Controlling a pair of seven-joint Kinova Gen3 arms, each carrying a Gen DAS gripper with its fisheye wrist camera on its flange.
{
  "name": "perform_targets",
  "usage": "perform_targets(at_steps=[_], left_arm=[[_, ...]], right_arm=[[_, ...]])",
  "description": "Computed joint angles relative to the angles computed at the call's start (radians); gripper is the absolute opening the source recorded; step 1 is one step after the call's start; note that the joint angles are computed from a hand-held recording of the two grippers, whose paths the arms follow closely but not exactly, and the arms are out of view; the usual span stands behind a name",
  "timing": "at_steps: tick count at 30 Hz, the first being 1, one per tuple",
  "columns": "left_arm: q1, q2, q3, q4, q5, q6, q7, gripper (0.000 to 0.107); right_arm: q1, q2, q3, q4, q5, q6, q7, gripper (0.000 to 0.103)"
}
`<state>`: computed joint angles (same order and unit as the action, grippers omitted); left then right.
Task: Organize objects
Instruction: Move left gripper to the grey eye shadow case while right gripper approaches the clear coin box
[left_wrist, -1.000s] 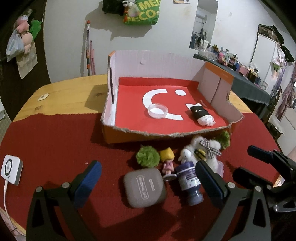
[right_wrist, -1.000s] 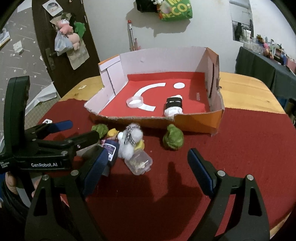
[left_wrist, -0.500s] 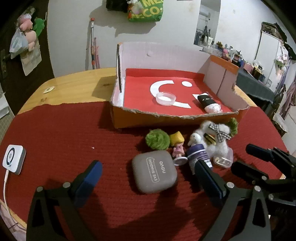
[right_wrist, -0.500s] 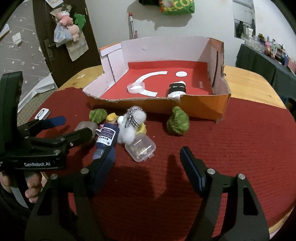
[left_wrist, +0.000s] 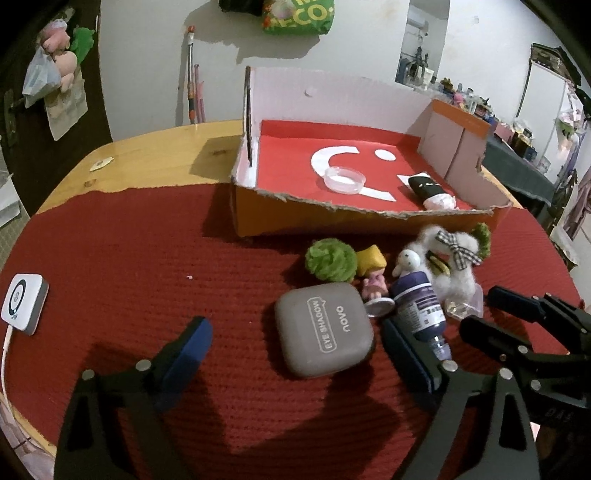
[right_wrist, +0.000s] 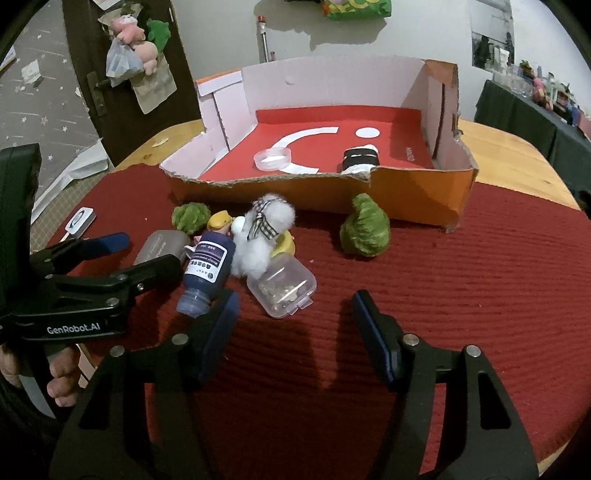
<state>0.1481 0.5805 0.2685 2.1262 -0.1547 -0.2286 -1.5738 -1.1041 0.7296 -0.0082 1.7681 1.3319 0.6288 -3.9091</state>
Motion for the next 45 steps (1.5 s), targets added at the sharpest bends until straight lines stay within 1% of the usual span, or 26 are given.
perform_targets(at_steps=[3,10,11,12,14,16,17,19,20,23,30,33,37,41,45], left_arm=[[0.001,0.007,-0.003,-0.004,0.001,0.001,0.001,0.092],[0.072,0.007,-0.069,0.004,0.037,-0.033,-0.023,0.09],[0.079,0.007,-0.076,0.007,0.044,-0.041,-0.026,0.089],[0.083,0.007,-0.079,0.01,0.049,-0.047,-0.027,0.086],[0.092,0.006,-0.086,0.014,0.058,-0.058,-0.029,0.083],[0.089,0.005,-0.081,0.019,0.056,-0.067,-0.03,0.073],[0.084,0.005,-0.075,0.02,0.052,-0.068,-0.029,0.071],[0.059,0.004,-0.049,0.022,0.033,-0.068,-0.021,0.061],[0.056,0.003,-0.046,0.023,0.031,-0.068,-0.018,0.06],[0.064,0.003,-0.053,0.028,0.032,-0.077,-0.016,0.06],[0.049,-0.002,-0.035,0.027,0.013,-0.065,-0.005,0.06],[0.047,-0.008,-0.031,0.029,0.01,-0.06,0.0,0.06],[0.07,-0.023,-0.043,0.036,0.02,-0.06,-0.002,0.06],[0.088,-0.037,-0.055,0.05,0.029,-0.075,-0.009,0.06],[0.078,-0.049,-0.044,0.062,0.021,-0.086,-0.003,0.06]], right_arm=[[-0.001,0.007,0.002,-0.007,-0.002,0.006,0.006,0.062],[-0.003,0.027,0.007,-0.04,-0.033,0.026,0.065,0.062],[-0.007,0.03,0.01,-0.046,-0.039,0.031,0.073,0.061],[-0.01,0.035,0.014,-0.053,-0.046,0.038,0.082,0.058],[-0.015,0.04,0.023,-0.06,-0.052,0.038,0.088,0.057],[-0.019,0.045,0.03,-0.066,-0.058,0.04,0.095,0.054],[-0.02,0.047,0.032,-0.07,-0.064,0.042,0.102,0.051],[-0.023,0.048,0.037,-0.073,-0.07,0.04,0.112,0.047],[-0.024,0.048,0.039,-0.073,-0.073,0.039,0.115,0.043],[-0.027,0.046,0.045,-0.07,-0.081,0.034,0.119,0.039],[-0.036,0.038,0.055,-0.059,-0.075,0.022,0.101,0.039],[-0.042,0.029,0.059,-0.041,-0.053,0.015,0.067,0.039],[-0.047,0.012,0.051,-0.014,-0.012,0.023,0.014,0.039],[-0.033,-0.004,0.023,0.011,0.041,0.036,-0.038,0.039],[-0.014,-0.018,-0.015,0.022,0.079,0.06,-0.063,0.039]])
